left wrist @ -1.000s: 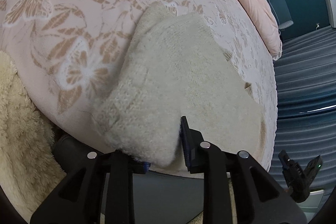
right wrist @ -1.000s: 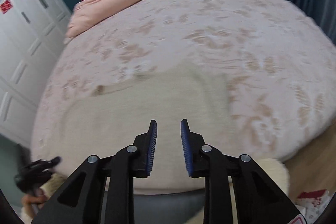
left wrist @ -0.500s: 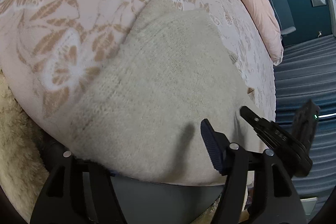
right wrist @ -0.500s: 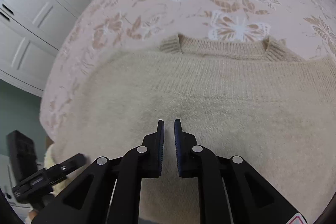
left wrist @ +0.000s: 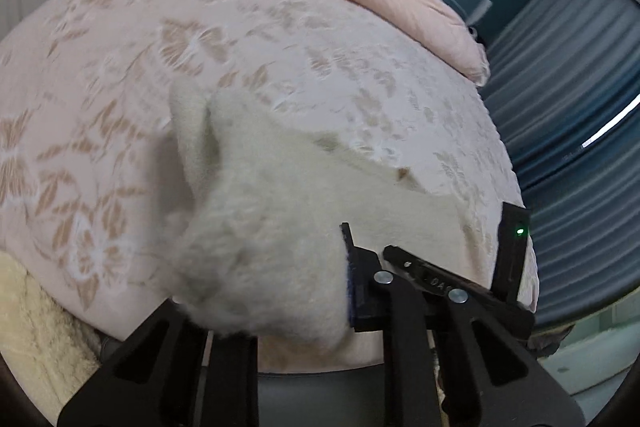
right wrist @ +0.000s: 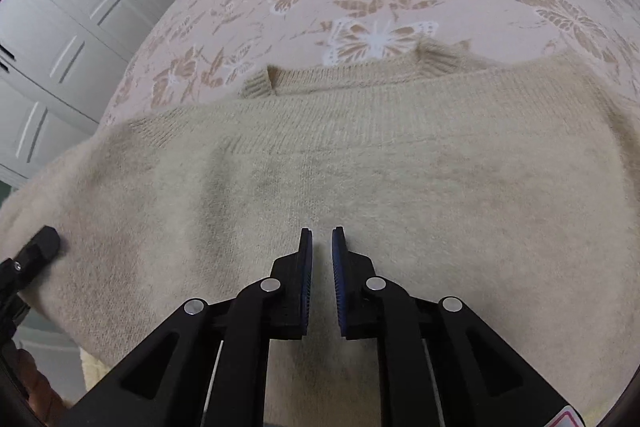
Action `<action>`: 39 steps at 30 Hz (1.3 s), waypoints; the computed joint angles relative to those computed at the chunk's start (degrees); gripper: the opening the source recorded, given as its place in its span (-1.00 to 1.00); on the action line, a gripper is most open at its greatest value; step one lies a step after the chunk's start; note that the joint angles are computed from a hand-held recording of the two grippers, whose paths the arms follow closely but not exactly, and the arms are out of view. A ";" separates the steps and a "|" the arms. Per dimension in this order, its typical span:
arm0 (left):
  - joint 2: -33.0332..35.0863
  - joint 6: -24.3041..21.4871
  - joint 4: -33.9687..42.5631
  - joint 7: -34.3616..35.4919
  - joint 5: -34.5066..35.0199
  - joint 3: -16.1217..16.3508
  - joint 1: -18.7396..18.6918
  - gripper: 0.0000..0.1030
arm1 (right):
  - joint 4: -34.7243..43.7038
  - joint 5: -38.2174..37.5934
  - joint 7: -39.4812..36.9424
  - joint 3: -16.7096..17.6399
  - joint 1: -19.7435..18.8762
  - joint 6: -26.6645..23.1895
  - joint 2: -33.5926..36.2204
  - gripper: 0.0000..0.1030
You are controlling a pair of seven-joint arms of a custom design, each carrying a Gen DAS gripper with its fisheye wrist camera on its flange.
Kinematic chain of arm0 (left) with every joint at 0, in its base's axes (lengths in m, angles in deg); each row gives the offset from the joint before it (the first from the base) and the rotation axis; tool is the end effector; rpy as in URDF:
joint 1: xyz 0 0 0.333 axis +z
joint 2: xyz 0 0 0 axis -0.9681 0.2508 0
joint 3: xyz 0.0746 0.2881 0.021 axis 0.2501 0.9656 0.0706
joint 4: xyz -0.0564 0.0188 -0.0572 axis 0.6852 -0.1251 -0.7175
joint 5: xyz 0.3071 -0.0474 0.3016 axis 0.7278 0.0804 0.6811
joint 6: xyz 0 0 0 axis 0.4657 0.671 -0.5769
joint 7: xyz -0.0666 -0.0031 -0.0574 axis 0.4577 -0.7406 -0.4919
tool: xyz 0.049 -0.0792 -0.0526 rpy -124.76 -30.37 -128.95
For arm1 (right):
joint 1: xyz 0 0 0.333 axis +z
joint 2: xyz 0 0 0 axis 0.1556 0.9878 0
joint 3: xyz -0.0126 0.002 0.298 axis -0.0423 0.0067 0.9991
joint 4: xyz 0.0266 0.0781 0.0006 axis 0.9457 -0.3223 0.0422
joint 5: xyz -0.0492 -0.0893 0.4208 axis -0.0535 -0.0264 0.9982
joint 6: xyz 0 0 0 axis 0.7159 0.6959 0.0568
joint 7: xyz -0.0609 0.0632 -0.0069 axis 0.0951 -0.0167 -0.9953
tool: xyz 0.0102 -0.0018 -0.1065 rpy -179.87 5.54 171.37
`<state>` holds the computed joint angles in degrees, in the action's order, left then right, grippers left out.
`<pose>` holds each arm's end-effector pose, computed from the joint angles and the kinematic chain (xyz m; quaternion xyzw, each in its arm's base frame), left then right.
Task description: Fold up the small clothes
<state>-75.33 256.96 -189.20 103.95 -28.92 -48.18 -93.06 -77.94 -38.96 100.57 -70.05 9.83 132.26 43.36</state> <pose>0.6107 -0.2443 0.3939 -0.8105 0.4543 -0.3589 0.0893 0.7730 0.1305 0.3094 -0.7992 0.5462 0.0548 0.2449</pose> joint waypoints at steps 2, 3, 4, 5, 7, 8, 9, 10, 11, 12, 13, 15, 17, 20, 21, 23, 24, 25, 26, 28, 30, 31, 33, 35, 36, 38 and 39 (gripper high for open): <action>2.45 -0.68 5.83 5.01 -0.21 -1.73 -0.25 -0.66 | -4.06 3.30 -1.80 0.75 -2.78 1.65 -3.38 -0.74; 4.36 -1.12 9.23 8.66 -1.33 -2.99 -0.23 -0.66 | -5.98 5.19 -2.79 0.90 -4.24 2.33 -5.04 -0.74; 6.68 -2.03 13.00 12.79 -2.93 -4.38 -0.28 -0.66 | -7.62 6.92 -3.61 0.84 -5.38 3.15 -6.47 -0.73; 9.23 -2.91 16.77 16.69 -4.68 -5.77 -0.32 -0.66 | -9.02 8.50 -4.59 0.62 -6.55 3.57 -7.75 -0.72; 15.02 -5.77 24.72 22.97 -7.24 -7.77 -1.24 -0.66 | -11.20 10.50 -5.52 -0.53 -8.05 4.40 -9.68 -0.67; 18.11 -8.21 28.90 26.19 -8.35 -8.76 -1.76 -0.64 | -12.04 11.66 -5.73 -1.06 -8.90 4.57 -10.40 -0.60; 21.28 -11.05 33.08 29.50 -9.12 -9.55 -2.42 -0.58 | -12.48 12.68 -6.02 -1.50 -9.66 4.39 -10.81 -0.53; 24.52 -14.72 37.48 31.61 -8.97 -9.21 -3.97 -0.52 | -12.74 13.44 -5.91 -1.98 -10.17 4.19 -11.04 -0.50; 27.24 -18.79 41.37 32.58 -8.63 -8.20 -5.80 -0.47 | -13.00 14.06 -5.76 -2.48 -10.67 4.07 -11.20 -0.44; 28.85 -21.41 43.41 32.93 -8.85 -7.16 -7.28 -0.39 | -13.03 14.58 -6.02 -2.86 -11.22 3.75 -11.13 -0.32; 29.20 -22.67 43.46 32.99 -9.66 -6.66 -7.98 -0.31 | -13.03 14.98 -5.65 -3.23 -11.57 3.46 -11.12 -0.30; 26.16 -19.61 37.61 33.92 -13.18 -7.48 -7.14 -0.05 | -12.26 17.38 -5.82 -2.96 -13.11 1.02 -10.86 -0.24; 20.64 -14.06 28.39 33.78 -15.23 -7.05 -6.97 0.37 | -11.29 20.96 -7.87 -2.15 -14.74 -1.95 -10.50 0.14; 14.31 -11.99 18.62 24.38 -7.82 0.23 -12.60 0.68 | -9.91 24.14 -9.00 -2.03 -15.03 -4.83 -9.76 0.40; 13.17 -13.57 17.01 21.53 -4.92 1.52 -14.01 0.68 | -8.80 23.97 -8.00 -2.31 -14.51 -5.67 -8.97 0.51; 13.00 -17.97 16.59 19.23 -1.39 1.68 -14.35 0.68 | -6.46 22.96 -5.33 -2.67 -13.25 -6.82 -7.12 0.52; 12.96 -18.64 16.12 19.21 -0.08 1.24 -14.00 0.68 | -4.46 21.54 -3.35 -2.94 -12.47 -8.18 -5.58 0.52; 13.40 -19.33 16.29 19.24 1.27 0.77 -13.72 0.68 | -2.57 19.97 -1.33 -3.12 -11.73 -9.59 -4.09 0.52; 14.01 -19.88 16.61 19.27 2.26 0.15 -13.35 0.68 | -1.76 18.63 0.38 -3.24 -11.01 -9.92 -3.38 0.52; 15.25 -20.01 17.24 19.73 2.82 -1.02 -12.29 0.68 | -0.12 15.03 3.33 -3.58 -9.28 -10.49 -1.99 0.43; 16.82 -20.22 18.36 19.20 3.90 -0.91 -12.25 0.60 | 0.24 13.74 3.78 -2.80 -8.74 -10.18 -1.74 -0.40; 18.06 -21.53 19.76 20.10 3.56 -1.29 -11.84 0.48 | 0.42 13.62 4.08 -2.41 -8.69 -10.05 -1.91 -0.46; 20.18 -26.78 22.95 21.70 2.88 -1.65 -11.60 -0.09 | 0.47 18.03 0.77 0.31 -11.02 -10.80 -3.02 -0.56; 20.02 -26.34 22.55 22.11 0.38 -2.63 -9.91 -0.41 | 0.31 25.06 -4.14 2.78 -14.07 -12.73 -5.11 -0.60; 19.41 -23.99 21.29 22.19 -2.05 -3.53 -8.52 -0.45 | -0.46 28.42 -6.72 3.30 -15.28 -13.43 -6.77 -0.61; 18.15 -20.36 19.26 21.02 -4.32 -3.66 -7.77 -0.45 | -4.14 31.08 -11.57 2.19 -15.69 -10.92 -11.08 -0.61; 18.14 -19.95 19.32 21.01 -4.41 -3.46 -8.04 -0.45 | -5.99 30.47 -12.70 0.73 -14.89 -8.20 -12.59 -0.61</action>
